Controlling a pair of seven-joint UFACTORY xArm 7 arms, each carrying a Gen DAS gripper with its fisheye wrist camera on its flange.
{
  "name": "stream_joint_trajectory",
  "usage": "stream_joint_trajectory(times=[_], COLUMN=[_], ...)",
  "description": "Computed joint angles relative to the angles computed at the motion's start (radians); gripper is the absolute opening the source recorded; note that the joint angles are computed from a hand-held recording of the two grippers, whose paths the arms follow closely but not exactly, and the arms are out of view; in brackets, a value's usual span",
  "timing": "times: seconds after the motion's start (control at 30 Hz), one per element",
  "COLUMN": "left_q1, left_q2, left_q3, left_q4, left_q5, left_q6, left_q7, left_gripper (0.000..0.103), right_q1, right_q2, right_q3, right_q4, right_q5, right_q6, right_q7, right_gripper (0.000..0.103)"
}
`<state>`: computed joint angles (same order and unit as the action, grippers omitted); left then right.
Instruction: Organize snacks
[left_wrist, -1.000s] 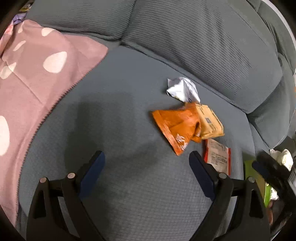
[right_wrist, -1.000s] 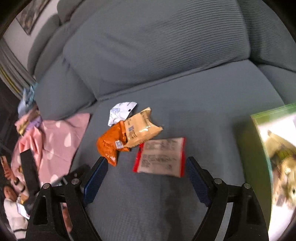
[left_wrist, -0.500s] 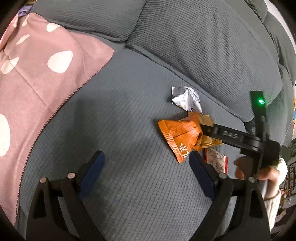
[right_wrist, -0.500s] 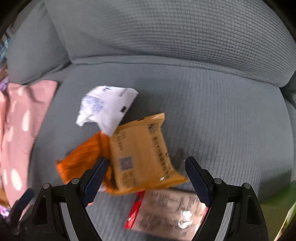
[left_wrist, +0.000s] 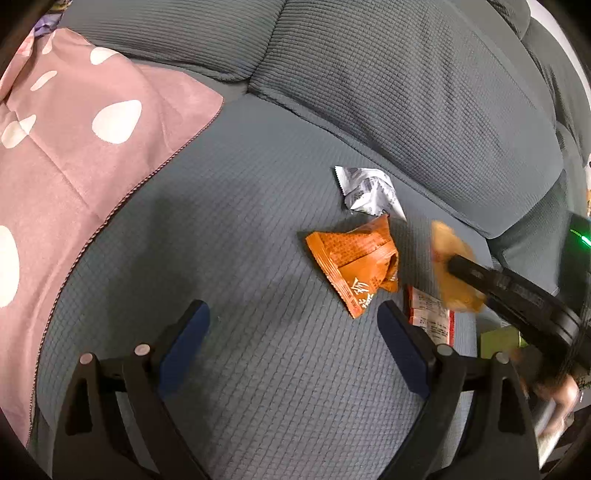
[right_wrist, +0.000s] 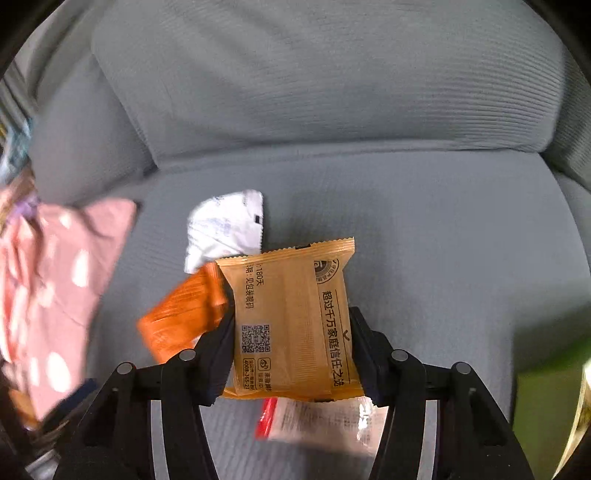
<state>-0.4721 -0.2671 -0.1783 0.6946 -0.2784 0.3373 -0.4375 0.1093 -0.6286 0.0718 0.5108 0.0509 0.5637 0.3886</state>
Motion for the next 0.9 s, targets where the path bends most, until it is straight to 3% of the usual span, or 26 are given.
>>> stream_joint_trajectory(times=[0.1, 0.27, 0.57, 0.67, 0.77, 0.9], left_q1=[-0.001, 0.007, -0.02, -0.087, -0.154, -0.278], left_q2=[0.002, 0.004, -0.022, -0.023, -0.023, -0.022], left_q3=[-0.009, -0.029, -0.033, 0.012, 0.054, 0.132], left_q4=[0.003, -0.004, -0.031, -0.033, -0.029, -0.01], left_q5=[0.011, 0.057, 0.07, -0.026, -0.158, -0.466], left_q6=[0.004, -0.003, 0.002, 0.012, 0.023, 0.061], left_q7=[-0.005, -0.029, -0.032, 0.056, 0.185, 0.47], left_gripper=[0.092, 0.092, 0.091, 0.09, 0.077, 0.061], right_q1=[0.033, 0.11, 0.136, 0.12, 0.094, 0.096], right_q2=[-0.185, -0.333, -0.319, -0.434, -0.532, -0.615], right_q3=[0.005, 0.01, 0.014, -0.023, -0.04, -0.093], right_q4=[-0.071, -0.171, -0.213, -0.247, -0.275, -0.319], right_q5=[-0.004, 0.087, 0.125, 0.135, 0.136, 0.18], right_q6=[0.093, 0.175, 0.213, 0.217, 0.219, 0.181], right_q7=[0.069, 0.066, 0.122, 0.116, 0.113, 0.085], right_gripper=[0.058, 0.058, 0.058, 0.067, 0.069, 0.069])
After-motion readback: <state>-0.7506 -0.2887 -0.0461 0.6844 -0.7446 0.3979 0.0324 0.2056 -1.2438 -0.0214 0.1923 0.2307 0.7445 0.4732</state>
